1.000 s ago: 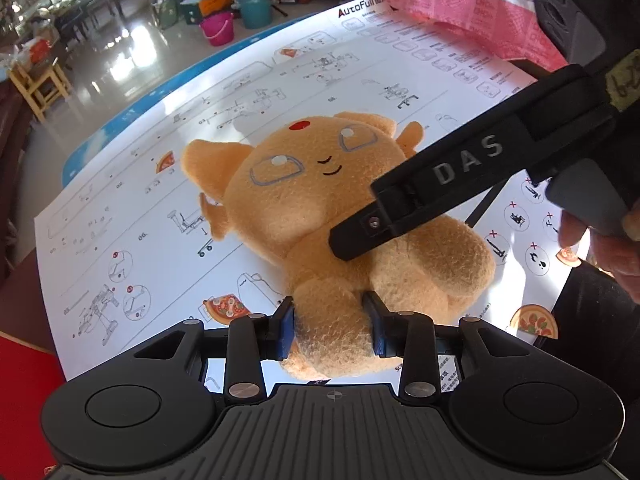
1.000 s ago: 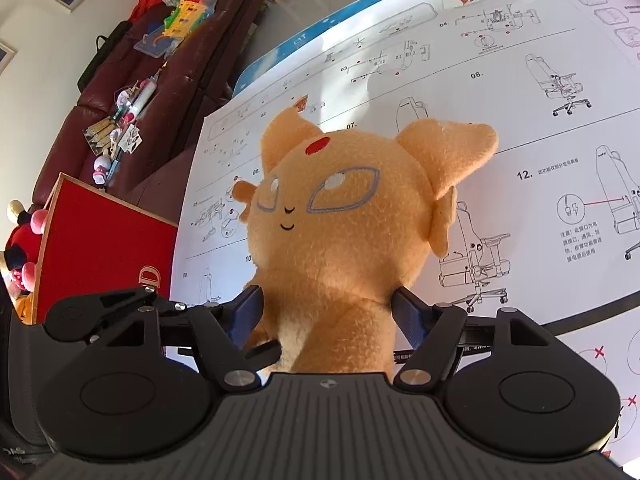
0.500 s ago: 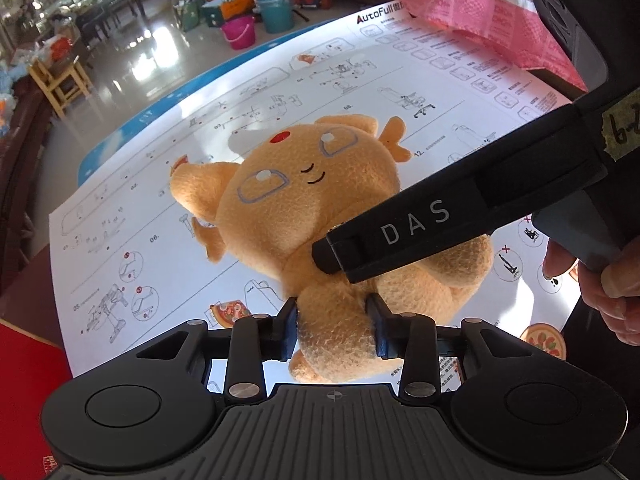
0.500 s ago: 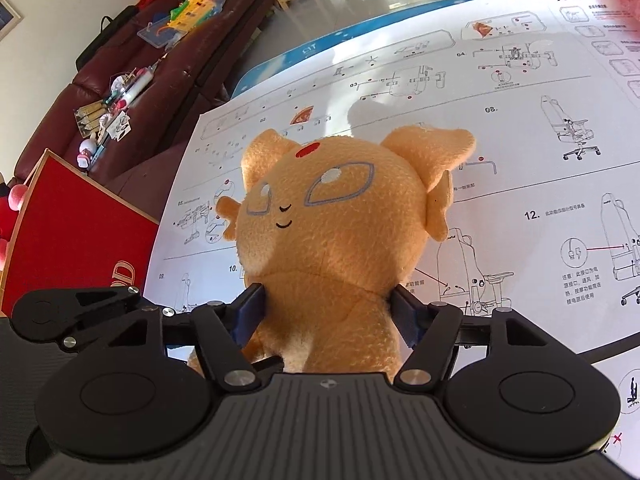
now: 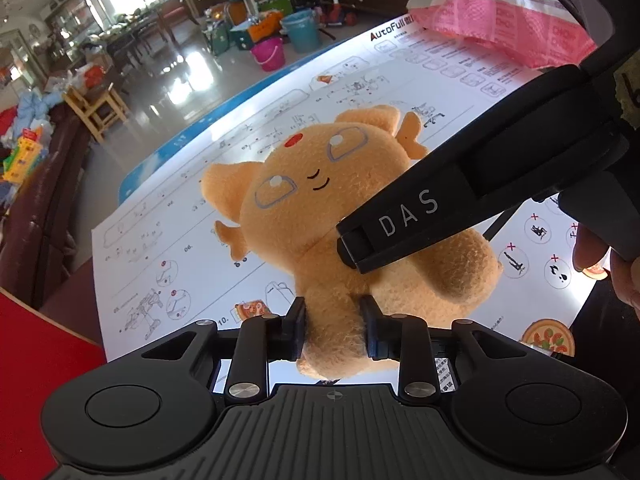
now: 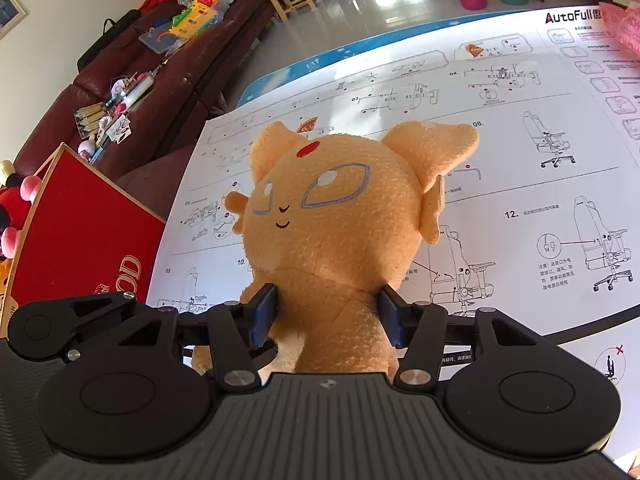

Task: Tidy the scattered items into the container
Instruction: 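Lift the tan dog plush with both grippers off the sheet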

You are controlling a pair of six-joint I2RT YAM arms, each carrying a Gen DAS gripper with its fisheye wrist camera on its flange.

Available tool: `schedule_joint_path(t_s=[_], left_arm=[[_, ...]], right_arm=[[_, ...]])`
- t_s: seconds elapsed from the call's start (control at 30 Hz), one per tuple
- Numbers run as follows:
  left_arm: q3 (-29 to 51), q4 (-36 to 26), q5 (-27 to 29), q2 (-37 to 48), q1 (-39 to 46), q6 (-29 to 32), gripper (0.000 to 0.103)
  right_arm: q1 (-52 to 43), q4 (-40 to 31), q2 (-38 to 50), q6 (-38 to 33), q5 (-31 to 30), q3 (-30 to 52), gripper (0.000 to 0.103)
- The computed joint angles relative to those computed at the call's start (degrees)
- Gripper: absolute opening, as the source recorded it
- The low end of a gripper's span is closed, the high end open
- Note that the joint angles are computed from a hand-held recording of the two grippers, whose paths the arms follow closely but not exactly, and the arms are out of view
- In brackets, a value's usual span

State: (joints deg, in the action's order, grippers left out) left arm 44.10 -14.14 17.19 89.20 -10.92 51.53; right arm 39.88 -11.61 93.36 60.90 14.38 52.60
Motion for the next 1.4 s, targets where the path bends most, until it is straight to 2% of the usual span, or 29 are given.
schedule_joint_path(t_s=[0.13, 0.33, 0.4, 0.53, 0.67, 0.73, 0.83, 0.97, 1.1, 1.3, 1.4], left_arm=[[-1.17, -0.35, 0.95, -2.51, 0.73, 0.38, 0.023], [-0.47, -2.09, 1.20, -0.74, 1.54, 0.28, 0.021], [0.66, -3.97, 2.56, -0.24, 2.17, 0.11, 0.022], [4.98, -9.29, 5.62, 2.63, 4.20, -0.92, 0.024], [10.16, -16.86, 10.27, 4.83, 7.49, -1.47, 0.037], [11.89, -17.51, 11.13, 4.86, 8.18, -2.45, 0.050], [16.54, -18.68, 12.58, 6.65, 9.16, -5.12, 0.053], [22.95, -15.68, 8.31, 12.13, 6.69, -12.18, 0.064], [31.81, -17.14, 4.19, 21.54, 3.17, -18.95, 0.069], [39.30, -19.05, 5.98, 28.50, 0.32, -23.57, 0.082], [41.92, -19.00, 4.02, 31.74, -1.67, -25.52, 0.081]], right_arm=[[0.83, -0.93, -1.01, -0.08, 1.16, -0.09, 0.052], [1.32, 0.89, -2.09, 1.64, -0.52, -3.14, 0.049], [2.26, 1.04, -2.83, 1.57, 0.75, -4.11, 0.048], [1.37, 2.87, -4.85, 2.74, -0.78, -6.54, 0.048], [-0.74, 6.06, -7.40, 5.41, -3.49, -9.94, 0.054], [-1.90, 5.98, -8.22, 5.35, -3.22, -10.31, 0.054], [-4.27, 5.55, -9.36, 4.61, -2.77, -10.30, 0.054], [-8.83, 7.11, -9.00, 4.70, -4.69, -10.39, 0.053], [-13.18, 9.36, -5.91, 6.67, -7.50, -10.03, 0.054], [-16.27, 9.51, -5.84, 10.75, -6.79, -12.46, 0.059], [-17.63, 10.98, -3.05, 11.36, -9.00, -12.29, 0.058]])
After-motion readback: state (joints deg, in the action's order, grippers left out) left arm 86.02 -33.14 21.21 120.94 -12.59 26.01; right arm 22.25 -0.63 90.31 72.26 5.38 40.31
